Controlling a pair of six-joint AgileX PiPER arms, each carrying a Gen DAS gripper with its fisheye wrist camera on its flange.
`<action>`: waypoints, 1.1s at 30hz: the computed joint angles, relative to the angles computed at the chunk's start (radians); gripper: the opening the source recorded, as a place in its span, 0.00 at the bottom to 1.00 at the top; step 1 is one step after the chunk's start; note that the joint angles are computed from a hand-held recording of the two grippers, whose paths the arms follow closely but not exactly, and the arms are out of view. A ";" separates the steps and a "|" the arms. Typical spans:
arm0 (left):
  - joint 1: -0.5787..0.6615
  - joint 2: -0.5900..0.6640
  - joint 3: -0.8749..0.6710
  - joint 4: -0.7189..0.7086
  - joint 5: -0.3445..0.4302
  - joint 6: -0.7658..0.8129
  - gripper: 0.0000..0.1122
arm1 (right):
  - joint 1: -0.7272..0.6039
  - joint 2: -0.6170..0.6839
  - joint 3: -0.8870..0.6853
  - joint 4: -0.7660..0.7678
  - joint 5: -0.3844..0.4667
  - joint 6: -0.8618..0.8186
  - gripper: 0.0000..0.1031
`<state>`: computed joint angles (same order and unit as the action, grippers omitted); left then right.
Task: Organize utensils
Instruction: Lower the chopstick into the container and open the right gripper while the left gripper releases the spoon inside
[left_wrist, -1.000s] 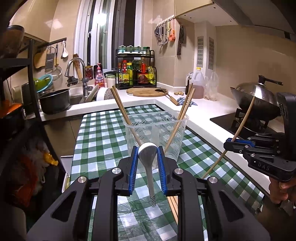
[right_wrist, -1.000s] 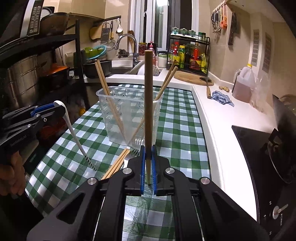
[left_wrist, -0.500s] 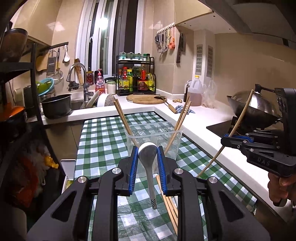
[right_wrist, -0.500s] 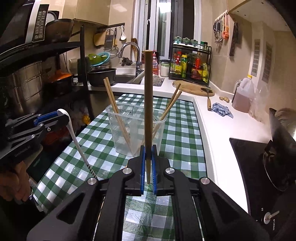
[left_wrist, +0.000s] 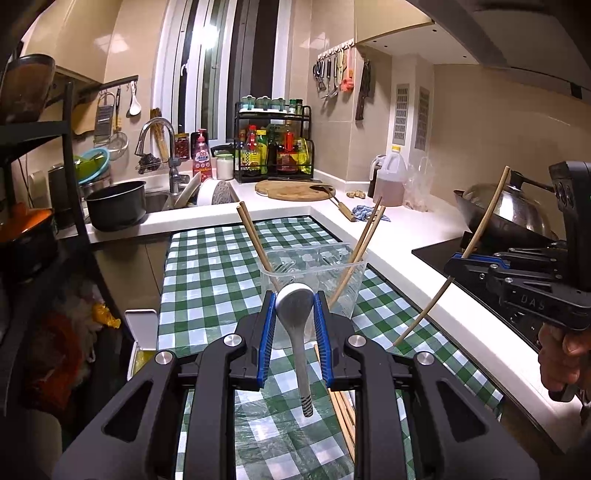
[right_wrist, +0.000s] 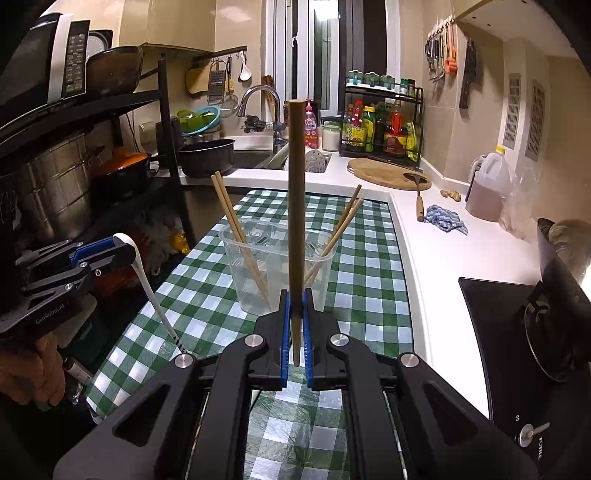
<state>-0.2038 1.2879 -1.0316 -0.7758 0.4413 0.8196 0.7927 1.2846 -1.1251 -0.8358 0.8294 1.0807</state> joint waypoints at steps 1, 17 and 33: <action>0.002 0.001 -0.004 0.008 0.005 -0.007 0.19 | -0.003 0.002 -0.011 0.012 0.002 -0.017 0.06; 0.038 0.163 -0.380 0.177 0.198 -0.251 0.18 | -0.168 0.138 -0.335 0.307 0.019 -0.378 0.06; -0.075 0.551 -0.971 0.395 0.301 -0.529 0.18 | -0.360 0.408 -0.664 0.518 -0.002 -0.598 0.06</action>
<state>-0.2784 1.8386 -2.0026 -0.3807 0.7426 0.2909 0.4330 1.6929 -1.7894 -0.3179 0.8274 0.4830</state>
